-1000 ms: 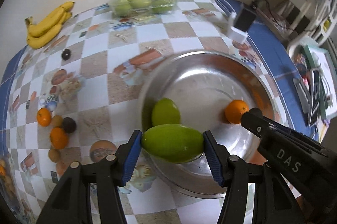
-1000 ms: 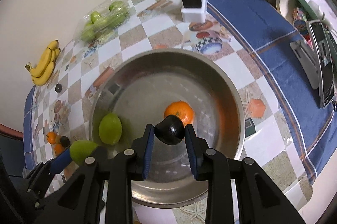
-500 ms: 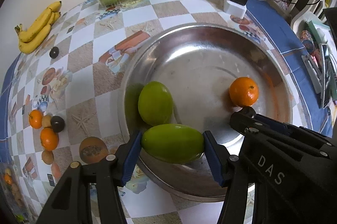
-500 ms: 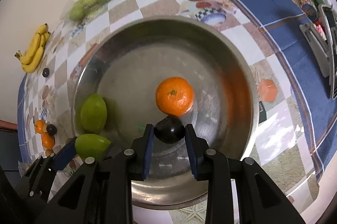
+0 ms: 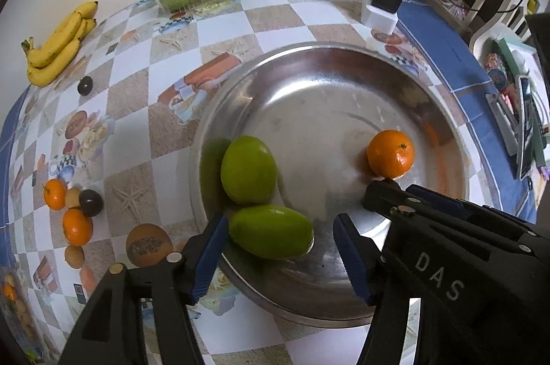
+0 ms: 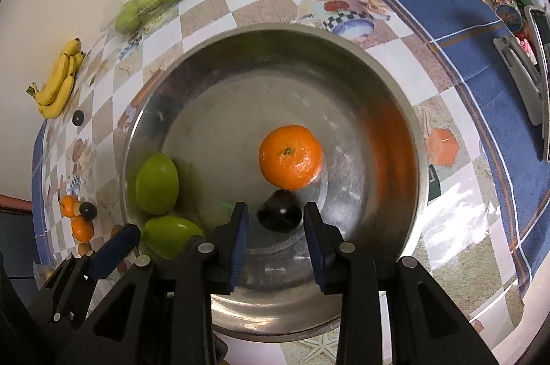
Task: Organize fruits
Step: 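Carry the plum and mango into the steel bowl and open both grippers, then withdraw both tools from the bowl toward the remaining fruits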
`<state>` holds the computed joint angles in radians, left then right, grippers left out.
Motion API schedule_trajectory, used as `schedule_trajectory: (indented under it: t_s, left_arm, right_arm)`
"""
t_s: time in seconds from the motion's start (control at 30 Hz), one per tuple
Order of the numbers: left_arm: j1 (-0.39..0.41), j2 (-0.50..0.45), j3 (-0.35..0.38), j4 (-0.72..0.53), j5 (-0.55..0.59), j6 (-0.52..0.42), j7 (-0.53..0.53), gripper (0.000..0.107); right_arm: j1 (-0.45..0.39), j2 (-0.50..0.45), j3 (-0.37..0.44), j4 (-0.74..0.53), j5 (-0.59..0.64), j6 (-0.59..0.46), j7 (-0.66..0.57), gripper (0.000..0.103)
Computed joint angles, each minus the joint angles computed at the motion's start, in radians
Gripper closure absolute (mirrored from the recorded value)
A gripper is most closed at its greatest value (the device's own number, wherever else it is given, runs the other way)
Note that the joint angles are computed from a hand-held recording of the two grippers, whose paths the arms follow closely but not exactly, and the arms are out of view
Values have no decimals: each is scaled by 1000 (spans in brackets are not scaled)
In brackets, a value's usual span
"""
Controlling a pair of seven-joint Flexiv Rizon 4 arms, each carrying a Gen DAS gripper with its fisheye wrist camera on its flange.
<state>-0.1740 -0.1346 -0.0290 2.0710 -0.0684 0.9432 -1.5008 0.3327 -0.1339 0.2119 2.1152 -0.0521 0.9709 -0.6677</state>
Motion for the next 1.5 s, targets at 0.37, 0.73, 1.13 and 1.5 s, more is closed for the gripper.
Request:
schedule_trajectory:
  t_s: [0.37,0.73,1.13,1.5]
  left_arm:
    - [24,23,16,4,-14,4,-21,39]
    - [79,46,61,15,22,19,-179,39]
    - [138,84,75,48,11,49,-239,40]
    - [147,68,78,18,84,-19,-300,26]
  right_arm:
    - [-1,43,-6,14,-54,33,45,69]
    - [-2,37,-4,6,-47,25,34,69]
    - [7,33,0,-4,-57,22,16,69]
    - [12,18,-3,-8,-77,33,-3,30]
